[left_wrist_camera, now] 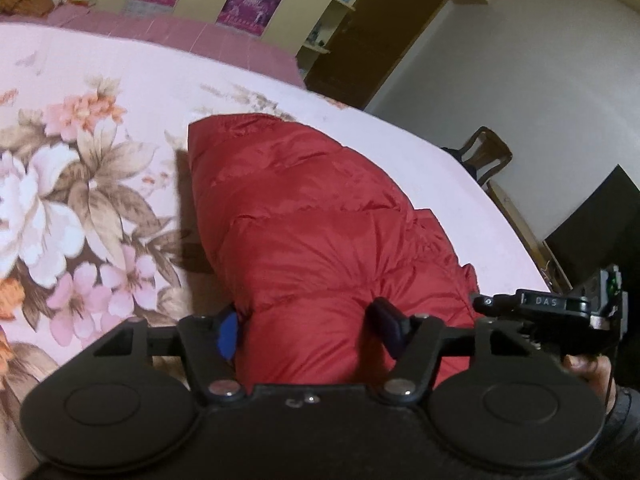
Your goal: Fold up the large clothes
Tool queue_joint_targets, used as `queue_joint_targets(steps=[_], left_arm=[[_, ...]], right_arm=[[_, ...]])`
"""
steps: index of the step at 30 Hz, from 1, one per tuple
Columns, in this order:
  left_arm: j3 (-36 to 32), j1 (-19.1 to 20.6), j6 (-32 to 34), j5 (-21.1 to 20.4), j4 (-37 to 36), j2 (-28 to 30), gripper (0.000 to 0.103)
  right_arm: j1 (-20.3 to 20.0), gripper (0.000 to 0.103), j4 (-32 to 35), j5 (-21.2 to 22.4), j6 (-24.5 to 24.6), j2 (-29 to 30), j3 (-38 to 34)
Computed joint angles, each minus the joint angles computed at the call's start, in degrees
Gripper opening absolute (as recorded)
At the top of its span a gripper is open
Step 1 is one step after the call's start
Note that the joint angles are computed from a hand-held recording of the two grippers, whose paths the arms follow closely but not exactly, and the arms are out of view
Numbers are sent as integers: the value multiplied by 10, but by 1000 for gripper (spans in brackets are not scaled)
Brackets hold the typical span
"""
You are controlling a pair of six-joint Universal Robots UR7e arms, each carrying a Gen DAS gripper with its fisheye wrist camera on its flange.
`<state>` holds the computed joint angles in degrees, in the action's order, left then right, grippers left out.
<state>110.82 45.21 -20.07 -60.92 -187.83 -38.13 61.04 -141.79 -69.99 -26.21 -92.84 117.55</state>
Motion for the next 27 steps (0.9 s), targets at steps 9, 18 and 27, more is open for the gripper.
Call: queue_joint_targets(steps=[9, 18, 27], left_arm=[[52, -8, 34, 7, 0, -70, 62], [161, 7, 67, 13, 1, -226, 61], [208, 48, 99, 22, 89, -371, 61]], right_arm=[[73, 19, -84, -24, 4, -46, 61], [204, 19, -199, -90, 84, -18, 129], [322, 19, -314, -133, 170, 99, 144]])
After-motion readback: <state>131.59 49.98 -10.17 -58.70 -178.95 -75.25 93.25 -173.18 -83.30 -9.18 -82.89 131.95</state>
